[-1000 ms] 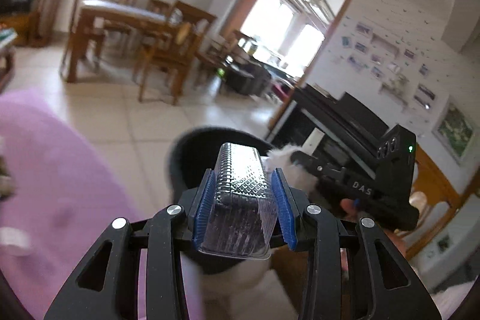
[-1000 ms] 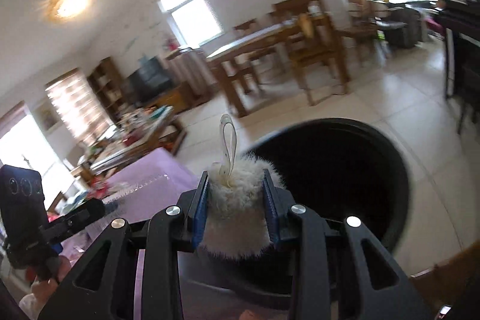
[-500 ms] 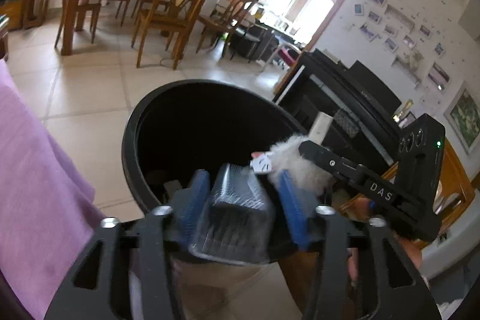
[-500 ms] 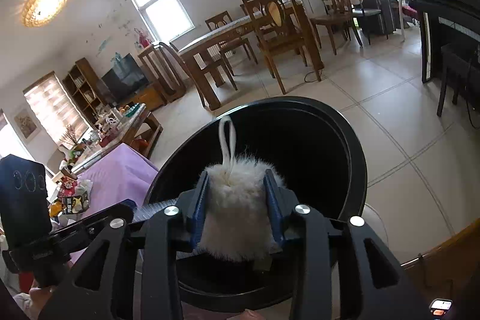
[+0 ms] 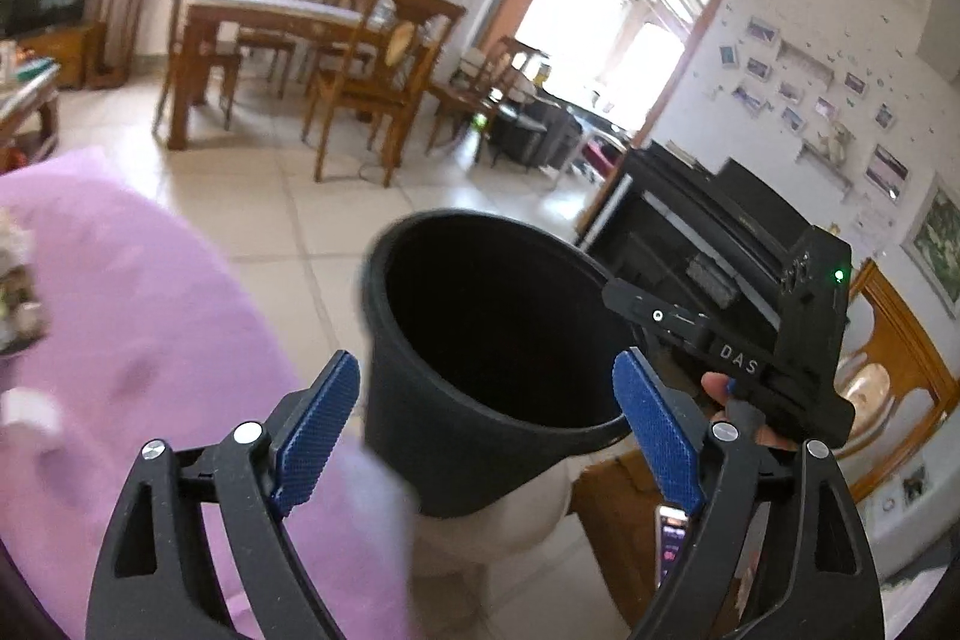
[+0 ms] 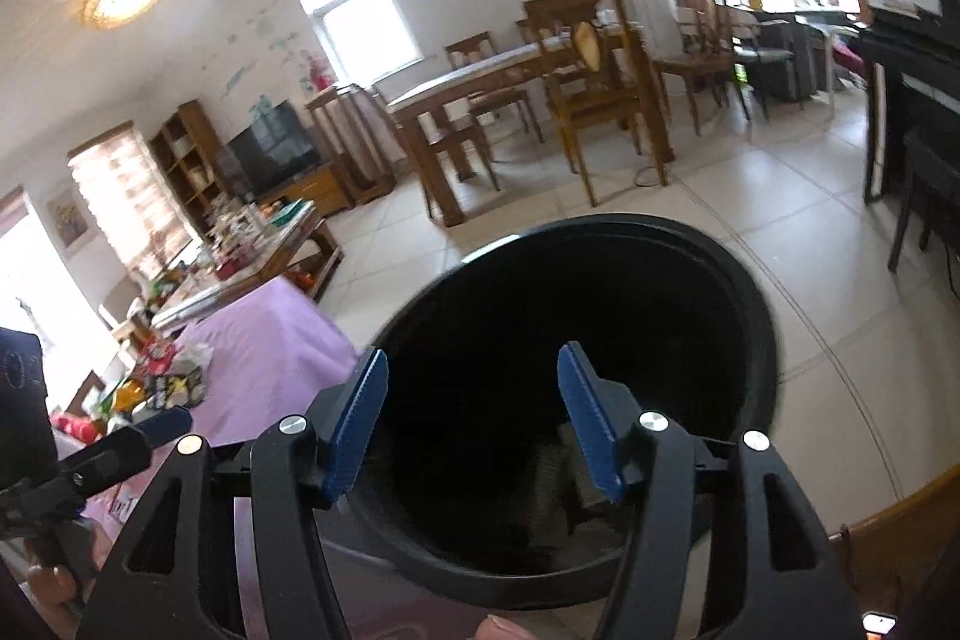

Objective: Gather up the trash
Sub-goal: 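Release the fluffy toy and plastic tray into the black bin, then grasp the white tape roll with the right tool while the left tool grasps the red milk carton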

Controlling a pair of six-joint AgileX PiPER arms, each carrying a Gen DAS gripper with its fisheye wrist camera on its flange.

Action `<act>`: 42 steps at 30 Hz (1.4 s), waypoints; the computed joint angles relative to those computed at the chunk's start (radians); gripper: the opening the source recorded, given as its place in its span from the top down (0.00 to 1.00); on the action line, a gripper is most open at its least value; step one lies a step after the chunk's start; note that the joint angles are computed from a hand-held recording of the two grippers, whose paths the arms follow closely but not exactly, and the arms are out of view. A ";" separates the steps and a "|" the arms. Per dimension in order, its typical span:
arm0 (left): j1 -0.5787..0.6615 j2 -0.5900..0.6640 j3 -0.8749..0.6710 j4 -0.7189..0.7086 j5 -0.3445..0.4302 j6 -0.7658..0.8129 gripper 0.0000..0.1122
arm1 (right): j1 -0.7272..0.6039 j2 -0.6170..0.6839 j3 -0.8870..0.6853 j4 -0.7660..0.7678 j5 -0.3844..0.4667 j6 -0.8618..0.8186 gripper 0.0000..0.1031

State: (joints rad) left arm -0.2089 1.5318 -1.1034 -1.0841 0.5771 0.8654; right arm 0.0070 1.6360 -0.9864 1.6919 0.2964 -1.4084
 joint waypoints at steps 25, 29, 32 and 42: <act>0.632 -0.288 0.220 0.656 0.131 -0.196 0.15 | 0.587 0.480 -0.809 -1.252 0.231 1.130 0.29; 0.606 -0.235 0.189 0.711 0.132 -0.277 0.15 | 0.615 0.579 -0.988 -1.419 0.347 1.296 0.29; 0.624 -0.196 0.156 0.686 0.168 -0.284 0.16 | 0.628 0.655 -1.133 -1.504 0.474 1.369 0.30; 0.656 -0.195 0.162 0.578 0.183 -0.211 0.20 | 0.635 0.698 -1.198 -1.515 0.545 1.380 0.63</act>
State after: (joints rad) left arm 0.4476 1.3368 -0.9411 -0.5064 0.7605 0.6543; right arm 0.6422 2.3344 -2.1848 0.1770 0.8415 -0.0280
